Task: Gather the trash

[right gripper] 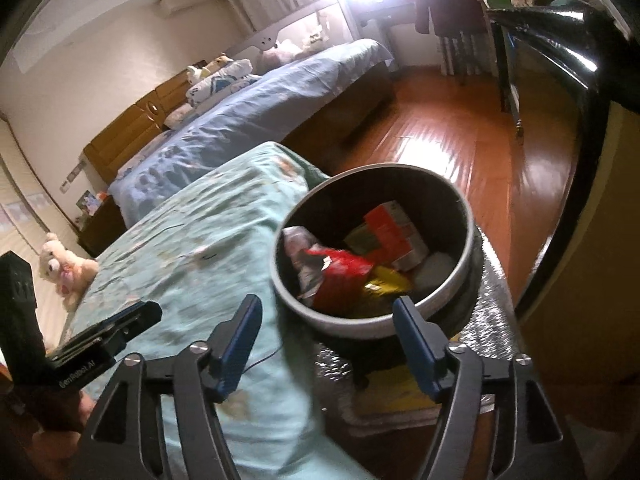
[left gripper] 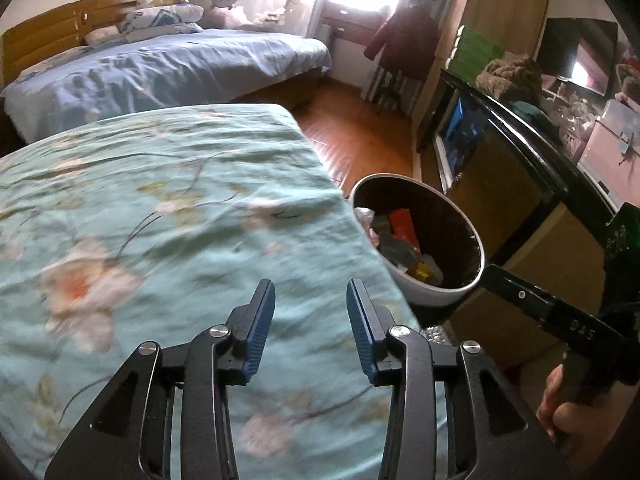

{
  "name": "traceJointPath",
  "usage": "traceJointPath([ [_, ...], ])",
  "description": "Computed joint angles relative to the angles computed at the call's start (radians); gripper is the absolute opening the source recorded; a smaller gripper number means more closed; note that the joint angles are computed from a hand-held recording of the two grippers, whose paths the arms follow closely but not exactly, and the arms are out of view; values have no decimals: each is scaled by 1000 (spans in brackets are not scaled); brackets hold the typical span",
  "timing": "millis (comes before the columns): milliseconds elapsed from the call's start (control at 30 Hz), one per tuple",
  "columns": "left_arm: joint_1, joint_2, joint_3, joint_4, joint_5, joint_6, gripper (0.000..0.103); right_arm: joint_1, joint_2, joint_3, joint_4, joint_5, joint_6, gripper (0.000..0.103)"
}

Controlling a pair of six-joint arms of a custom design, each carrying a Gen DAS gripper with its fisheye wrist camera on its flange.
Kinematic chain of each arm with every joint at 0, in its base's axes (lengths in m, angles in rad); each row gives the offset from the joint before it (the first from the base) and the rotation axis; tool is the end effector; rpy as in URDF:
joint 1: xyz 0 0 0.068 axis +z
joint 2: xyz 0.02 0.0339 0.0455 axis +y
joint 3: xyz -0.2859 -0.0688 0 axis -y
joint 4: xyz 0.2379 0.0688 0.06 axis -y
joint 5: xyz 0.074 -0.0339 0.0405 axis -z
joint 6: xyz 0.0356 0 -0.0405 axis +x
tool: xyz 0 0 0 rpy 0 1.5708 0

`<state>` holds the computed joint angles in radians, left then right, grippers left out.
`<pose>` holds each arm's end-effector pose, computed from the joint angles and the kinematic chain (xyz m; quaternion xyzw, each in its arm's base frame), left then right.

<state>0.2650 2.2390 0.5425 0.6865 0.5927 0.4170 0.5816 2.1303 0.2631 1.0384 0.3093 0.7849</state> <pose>0.2773 0.0546 0.0067 0.1504 0.9103 -0.1760 0.3433 0.2003 0.1187 0.0312 0.1490 0.9104 0.1148 0.3684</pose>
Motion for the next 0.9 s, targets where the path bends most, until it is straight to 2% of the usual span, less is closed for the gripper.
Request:
traceJointPath([
  [133, 77, 2, -39, 30, 32, 51, 41, 111, 19, 8, 3, 83, 70, 79],
  [300, 193, -12, -123, 129, 101, 116, 61, 222, 3, 14, -27, 197, 129, 87],
  [433, 282, -30, -186, 220, 175, 148, 75, 329, -56, 14, -87, 369, 163, 96],
  [500, 336, -30, -229, 305, 225, 147, 87, 373, -84, 18, -129, 453, 176, 102],
  [600, 395, -2, -287, 476, 274, 115, 103, 439, -122, 29, -183, 589, 171, 103],
  [700, 439, 57, -335, 670, 307, 74, 103, 485, -123, 55, -221, 683, 145, 103],
  [900, 494, 129, -369, 822, 331, 77, 103, 529, -80, 111, -283, 738, 137, 103],
])
